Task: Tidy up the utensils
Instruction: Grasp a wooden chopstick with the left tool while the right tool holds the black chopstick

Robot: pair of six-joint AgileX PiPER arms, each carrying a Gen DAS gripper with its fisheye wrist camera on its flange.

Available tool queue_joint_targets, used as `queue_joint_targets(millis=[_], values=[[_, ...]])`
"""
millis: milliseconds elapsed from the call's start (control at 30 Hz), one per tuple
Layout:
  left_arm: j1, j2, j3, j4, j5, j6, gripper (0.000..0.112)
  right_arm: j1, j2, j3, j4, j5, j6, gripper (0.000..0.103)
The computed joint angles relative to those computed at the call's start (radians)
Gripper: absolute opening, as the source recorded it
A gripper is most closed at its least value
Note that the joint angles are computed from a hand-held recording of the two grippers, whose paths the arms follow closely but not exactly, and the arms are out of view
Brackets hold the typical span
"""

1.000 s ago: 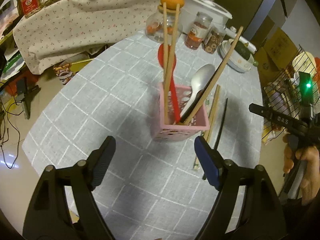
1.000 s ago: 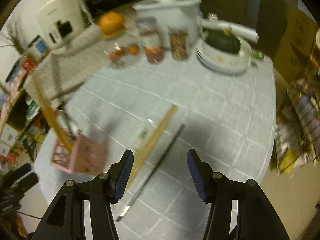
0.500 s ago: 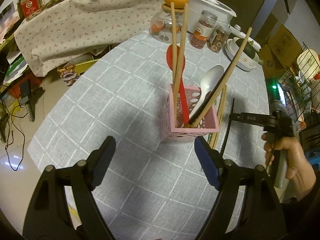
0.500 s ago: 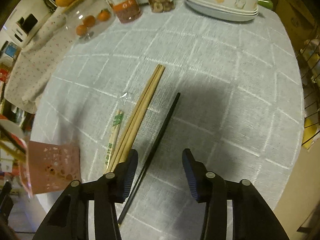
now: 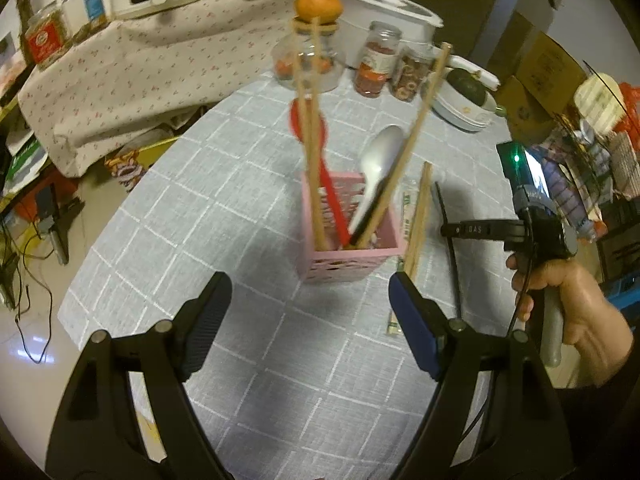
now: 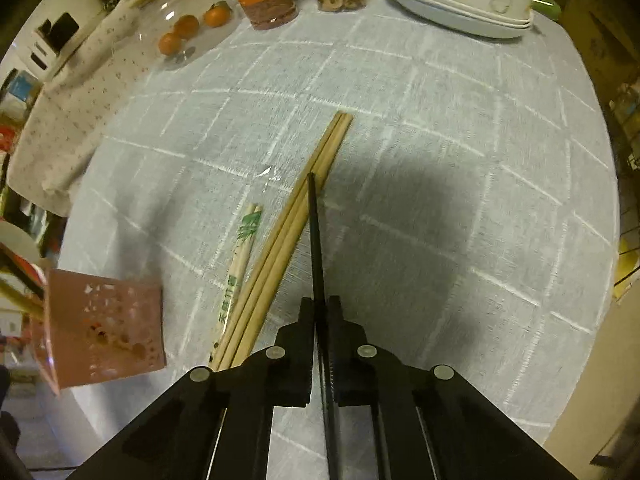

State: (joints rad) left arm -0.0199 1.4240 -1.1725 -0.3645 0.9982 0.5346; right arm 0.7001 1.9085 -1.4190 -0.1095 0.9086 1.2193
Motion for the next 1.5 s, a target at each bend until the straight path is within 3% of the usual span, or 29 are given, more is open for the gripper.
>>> queue_joint_targets(millis=[200, 400, 433, 500, 567, 667, 833, 933, 1133, 1500], values=[[-0.095, -0.059, 0.031, -0.025, -0.002, 0.014, 0.081, 0.037, -0.173, 0.133, -0.067, -0.022, 0.049, 0.006], [-0.303, -0.109, 0.108, 0.027, -0.063, -0.035, 0.080, 0.059, -0.333, 0.268, -0.092, -0.045, 0.093, 0.006], [-0.346, -0.094, 0.110, 0.054, -0.079, -0.071, 0.076, 0.054, -0.367, 0.300, -0.083, -0.049, 0.086, 0.006], [-0.444, -0.056, 0.105, 0.124, -0.111, -0.157, 0.050, 0.037, -0.427, 0.356, -0.065, -0.070, 0.073, 0.006], [-0.529, 0.004, 0.077, 0.169, -0.133, -0.220, 0.036, 0.013, -0.487, 0.410, -0.049, -0.082, 0.058, 0.006], [-0.615, 0.131, -0.010, 0.220, -0.150, -0.311, 0.030, -0.025, -0.553, 0.461, -0.045, -0.081, 0.042, 0.006], [-0.644, 0.352, -0.219, 0.193, -0.117, -0.387, 0.030, -0.085, -0.610, 0.525, 0.017, -0.133, -0.032, 0.006], [-0.657, 0.502, -0.391, 0.268, -0.081, -0.482, 0.030, -0.107, -0.626, 0.554, 0.045, -0.155, -0.057, 0.006], [-0.619, 0.689, -0.602, 0.286, -0.001, -0.580, 0.030, -0.142, -0.642, 0.579, 0.090, -0.180, -0.097, 0.006], [-0.640, 0.737, -0.631, 0.312, 0.016, -0.589, 0.030, -0.205, -0.645, 0.629, 0.179, -0.230, -0.180, 0.006]])
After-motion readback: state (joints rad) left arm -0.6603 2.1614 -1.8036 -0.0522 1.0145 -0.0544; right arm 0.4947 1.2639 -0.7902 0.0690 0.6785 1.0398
